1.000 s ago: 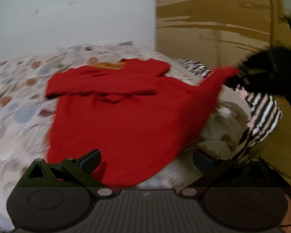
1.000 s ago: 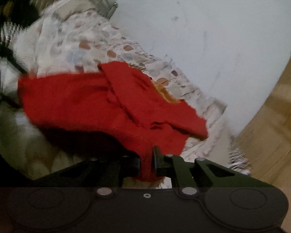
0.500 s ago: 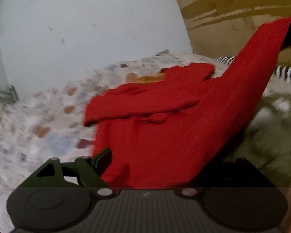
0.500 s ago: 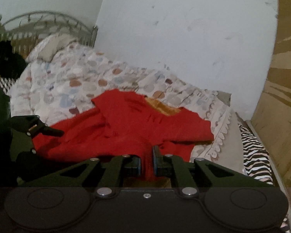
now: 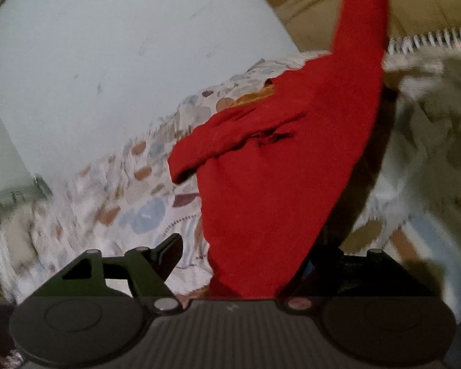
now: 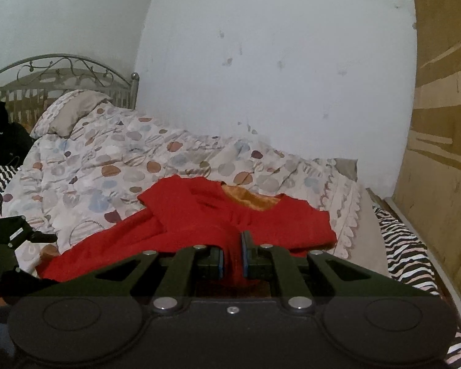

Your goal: Fold small clothes

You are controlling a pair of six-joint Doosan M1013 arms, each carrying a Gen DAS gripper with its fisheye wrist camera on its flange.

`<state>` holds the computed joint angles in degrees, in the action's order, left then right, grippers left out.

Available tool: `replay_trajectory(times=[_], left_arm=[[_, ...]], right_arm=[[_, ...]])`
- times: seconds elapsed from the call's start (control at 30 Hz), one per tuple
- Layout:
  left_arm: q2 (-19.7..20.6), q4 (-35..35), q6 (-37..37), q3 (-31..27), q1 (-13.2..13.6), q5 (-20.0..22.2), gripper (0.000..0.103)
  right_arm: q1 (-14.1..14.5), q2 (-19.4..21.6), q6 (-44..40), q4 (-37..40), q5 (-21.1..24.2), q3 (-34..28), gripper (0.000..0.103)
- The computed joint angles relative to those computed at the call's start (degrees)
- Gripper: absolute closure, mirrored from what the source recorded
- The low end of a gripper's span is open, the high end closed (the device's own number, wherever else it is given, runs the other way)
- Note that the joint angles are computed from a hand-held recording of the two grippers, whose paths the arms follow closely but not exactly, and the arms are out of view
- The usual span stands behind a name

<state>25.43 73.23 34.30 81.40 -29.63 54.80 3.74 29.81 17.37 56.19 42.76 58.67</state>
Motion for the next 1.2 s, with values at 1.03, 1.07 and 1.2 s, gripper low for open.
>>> replay_trajectory(times=[1.03,1.07,1.2], left_arm=[[-15.3,23.8,-18.4,10.6,-7.4,-3.2,0.099],[-16.0,22.4,-17.5,10.8,-7.8,-4.0,0.098],[-17.3,17.0,-13.6,11.0,-8.8,-5.1,0.098]], right_arm=[[-4.5,-16.0,-23.3,39.4,-11.0,23.5,0.094],[-4.6,-16.7,-24.3,40.6,-11.2,24.2,0.094],[-4.0,-17.9,-28.4,47.3,-12.5,25.7,0.094]])
